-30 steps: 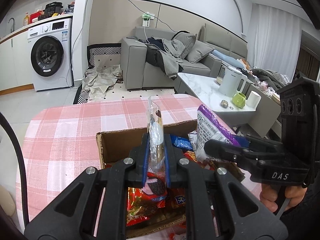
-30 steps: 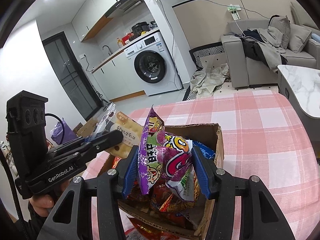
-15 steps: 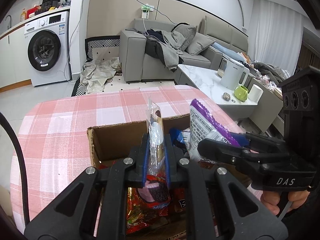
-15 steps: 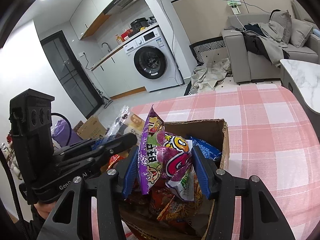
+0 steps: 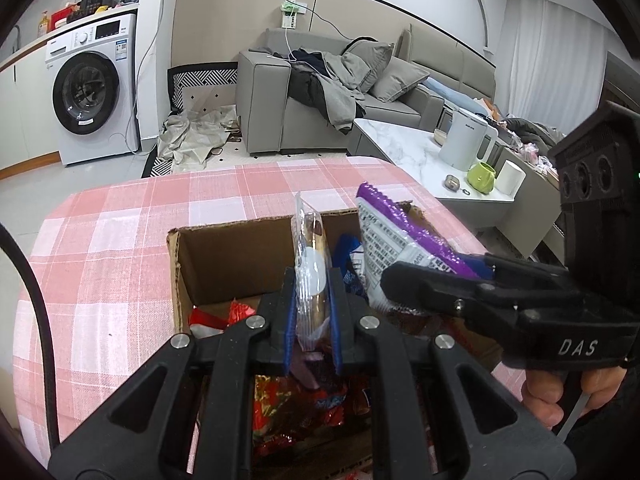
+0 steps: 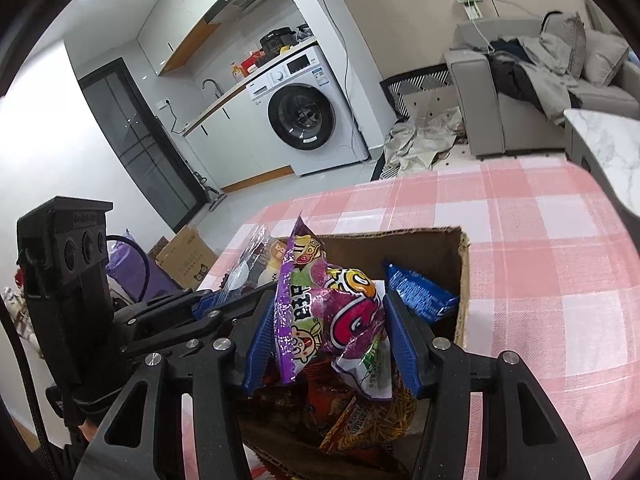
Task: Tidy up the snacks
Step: 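Lower the clear bread bag and purple candy bag into the box, opening both tools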
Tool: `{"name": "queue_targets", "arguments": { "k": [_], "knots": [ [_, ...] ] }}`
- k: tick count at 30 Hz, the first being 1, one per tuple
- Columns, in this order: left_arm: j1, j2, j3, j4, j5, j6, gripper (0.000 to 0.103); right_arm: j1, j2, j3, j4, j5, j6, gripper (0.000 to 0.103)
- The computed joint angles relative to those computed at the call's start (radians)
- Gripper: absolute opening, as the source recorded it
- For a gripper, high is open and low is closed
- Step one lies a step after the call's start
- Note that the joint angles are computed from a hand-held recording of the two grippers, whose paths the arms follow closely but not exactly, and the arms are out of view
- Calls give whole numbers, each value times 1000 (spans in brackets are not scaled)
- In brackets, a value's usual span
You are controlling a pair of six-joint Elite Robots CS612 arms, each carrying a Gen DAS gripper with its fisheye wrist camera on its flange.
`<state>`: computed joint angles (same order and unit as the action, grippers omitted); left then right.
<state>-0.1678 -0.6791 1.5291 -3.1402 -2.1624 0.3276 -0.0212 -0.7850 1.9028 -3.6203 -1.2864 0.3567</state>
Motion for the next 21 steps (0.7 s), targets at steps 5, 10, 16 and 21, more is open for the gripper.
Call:
{"name": "queue_targets", "arguments": {
  "k": [5, 10, 16, 21],
  "knots": [
    [3, 2, 2, -7, 13, -4, 12, 8, -4, 0, 12, -23, -10, 53],
    [13, 11, -9, 6, 10, -26, 14, 14, -10, 0, 26, -22, -34, 57],
    [10, 5, 5, -17, 48, -30, 15, 18, -16, 11, -1, -42, -43, 68],
    [12, -1, 12, -20, 49, -35, 16, 17, -26, 29, -14, -67, -39, 74]
  ]
}}
